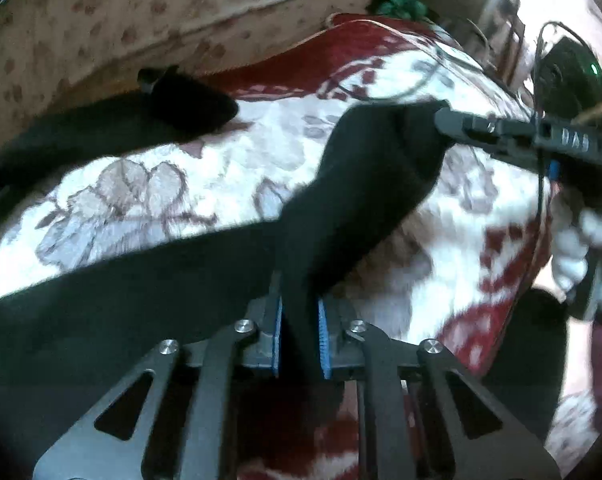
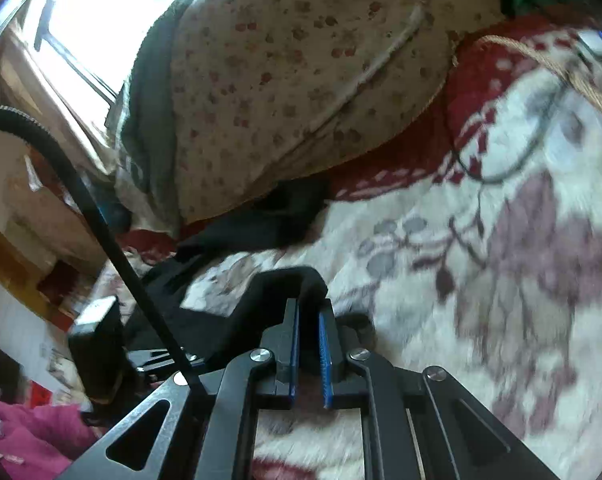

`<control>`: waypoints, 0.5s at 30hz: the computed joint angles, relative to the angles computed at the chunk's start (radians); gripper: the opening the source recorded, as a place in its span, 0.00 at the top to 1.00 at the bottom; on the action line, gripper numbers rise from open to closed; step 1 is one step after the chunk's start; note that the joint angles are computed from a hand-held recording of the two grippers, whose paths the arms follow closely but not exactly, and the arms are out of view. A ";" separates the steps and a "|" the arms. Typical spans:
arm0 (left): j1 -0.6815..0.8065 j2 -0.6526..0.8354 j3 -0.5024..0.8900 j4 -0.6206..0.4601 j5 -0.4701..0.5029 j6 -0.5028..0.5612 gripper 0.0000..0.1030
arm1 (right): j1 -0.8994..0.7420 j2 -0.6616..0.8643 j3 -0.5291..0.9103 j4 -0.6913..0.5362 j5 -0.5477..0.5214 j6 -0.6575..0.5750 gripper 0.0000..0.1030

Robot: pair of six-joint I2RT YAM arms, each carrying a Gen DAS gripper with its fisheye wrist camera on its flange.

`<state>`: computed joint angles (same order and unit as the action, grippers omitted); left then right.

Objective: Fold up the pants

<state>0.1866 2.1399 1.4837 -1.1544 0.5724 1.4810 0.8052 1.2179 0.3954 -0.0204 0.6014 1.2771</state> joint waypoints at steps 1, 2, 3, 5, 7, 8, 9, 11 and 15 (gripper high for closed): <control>-0.015 0.008 0.019 -0.001 0.000 -0.035 0.90 | -0.045 0.032 0.026 0.005 -0.028 -0.039 0.92; -0.027 0.010 0.031 0.012 0.001 -0.070 0.90 | -0.103 0.072 0.052 0.022 -0.065 -0.086 0.92; -0.038 0.011 0.042 0.025 0.003 -0.101 0.90 | -0.154 0.110 0.082 0.025 -0.092 -0.127 0.92; -0.056 0.011 0.053 0.042 0.002 -0.141 0.90 | -0.253 0.211 0.149 0.024 -0.132 -0.211 0.92; -0.070 0.017 0.052 0.068 -0.004 -0.180 0.90 | -0.358 0.314 0.164 0.109 -0.222 -0.250 0.92; -0.068 0.029 0.064 0.062 0.004 -0.201 0.90 | -0.391 0.347 0.156 0.150 -0.247 -0.252 0.92; -0.065 0.037 0.074 0.049 0.009 -0.207 0.89 | -0.425 0.400 0.149 0.205 -0.283 -0.247 0.92; -0.055 0.047 0.088 0.026 0.021 -0.188 0.85 | -0.494 0.464 0.109 0.311 -0.418 -0.180 0.89; -0.024 0.060 0.115 -0.041 0.022 -0.094 0.73 | -0.385 0.241 -0.059 0.384 -0.315 -0.077 0.61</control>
